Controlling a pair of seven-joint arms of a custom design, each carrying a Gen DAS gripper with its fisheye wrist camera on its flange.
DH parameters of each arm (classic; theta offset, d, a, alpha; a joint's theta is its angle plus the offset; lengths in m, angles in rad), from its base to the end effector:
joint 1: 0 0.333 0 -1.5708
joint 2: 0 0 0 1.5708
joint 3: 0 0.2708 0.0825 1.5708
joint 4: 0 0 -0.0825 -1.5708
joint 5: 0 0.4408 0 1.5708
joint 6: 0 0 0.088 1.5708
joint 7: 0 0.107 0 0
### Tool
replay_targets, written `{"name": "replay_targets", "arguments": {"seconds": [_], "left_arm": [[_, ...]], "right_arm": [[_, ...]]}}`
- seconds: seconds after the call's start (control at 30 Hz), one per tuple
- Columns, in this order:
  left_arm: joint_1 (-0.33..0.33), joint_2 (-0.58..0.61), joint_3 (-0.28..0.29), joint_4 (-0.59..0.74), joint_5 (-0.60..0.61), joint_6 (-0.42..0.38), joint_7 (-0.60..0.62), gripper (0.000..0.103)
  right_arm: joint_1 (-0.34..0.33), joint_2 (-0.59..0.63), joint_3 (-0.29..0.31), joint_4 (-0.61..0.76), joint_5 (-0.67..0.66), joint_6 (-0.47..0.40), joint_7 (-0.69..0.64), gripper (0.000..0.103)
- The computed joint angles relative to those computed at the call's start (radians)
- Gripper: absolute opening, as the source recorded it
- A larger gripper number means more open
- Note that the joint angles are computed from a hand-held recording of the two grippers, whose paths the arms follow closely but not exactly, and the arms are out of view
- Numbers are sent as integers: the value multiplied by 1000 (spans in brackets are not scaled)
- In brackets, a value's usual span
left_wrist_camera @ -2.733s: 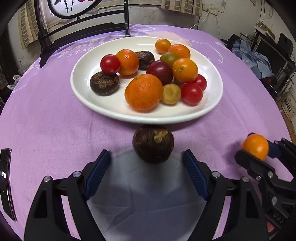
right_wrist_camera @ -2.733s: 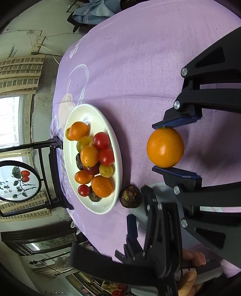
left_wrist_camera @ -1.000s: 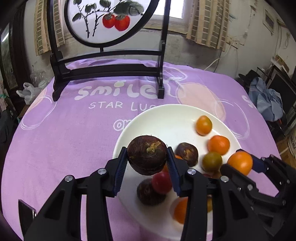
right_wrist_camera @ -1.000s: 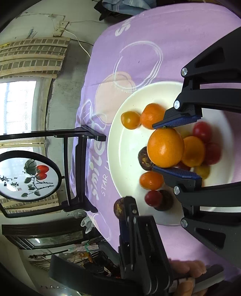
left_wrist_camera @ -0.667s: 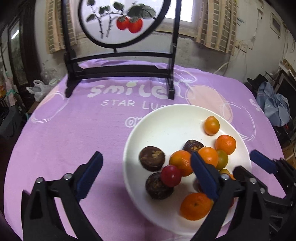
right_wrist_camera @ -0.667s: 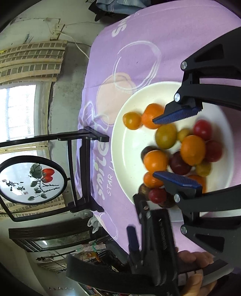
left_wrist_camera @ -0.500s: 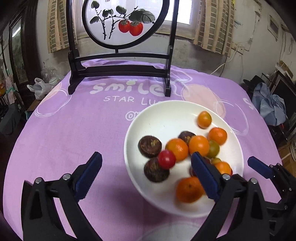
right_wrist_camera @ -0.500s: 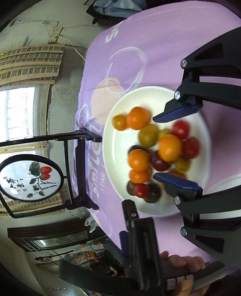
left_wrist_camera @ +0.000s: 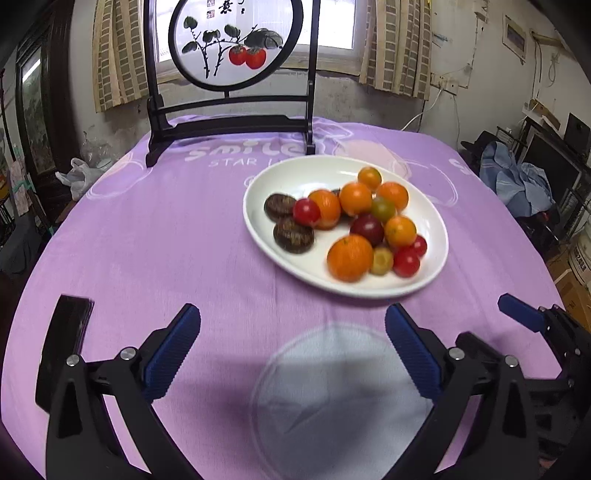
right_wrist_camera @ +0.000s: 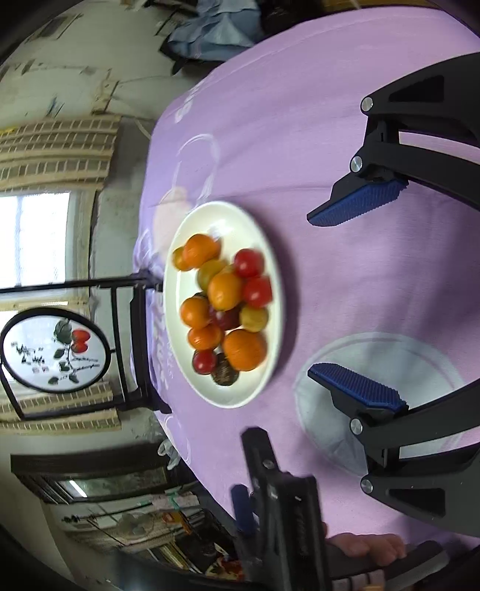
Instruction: Organize fruits
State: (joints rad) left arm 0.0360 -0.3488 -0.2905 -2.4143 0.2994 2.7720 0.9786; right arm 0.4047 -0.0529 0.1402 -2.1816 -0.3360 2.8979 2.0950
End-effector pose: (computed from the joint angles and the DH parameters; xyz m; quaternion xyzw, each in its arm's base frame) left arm 0.5281 -0.1525 0.4438 -0.6848 0.6338 -0.2556 0.2530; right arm 0.5211 0.3395 0.4254 -0.7483 0.5417 -0.1901 0.3324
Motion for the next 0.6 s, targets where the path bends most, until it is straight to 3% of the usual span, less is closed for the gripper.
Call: {"name": "replay_targets", "arguments": {"seconds": [0.13, 0.27, 0.37, 0.43, 0.6], "left_arm": [[-10, -34, 6, -48, -25, 0, 3, 98], [26, -48, -25, -69, 13, 6, -37, 98], [27, -39, -23, -67, 17, 3, -41, 98], [30, -34, -25, -64, 24, 0, -47, 98], [12, -14, -8, -62, 14, 15, -25, 98]], "right_arm": [[-16, -10, 14, -16, -148, -17, 125, 82], [-10, -12, 11, -31, -139, -14, 127, 92], [-20, -9, 18, -28, -230, -32, 203, 95], [-16, -5, 15, -26, -224, -34, 195, 100], [-18, -2, 15, -22, -293, -53, 237, 100]]}}
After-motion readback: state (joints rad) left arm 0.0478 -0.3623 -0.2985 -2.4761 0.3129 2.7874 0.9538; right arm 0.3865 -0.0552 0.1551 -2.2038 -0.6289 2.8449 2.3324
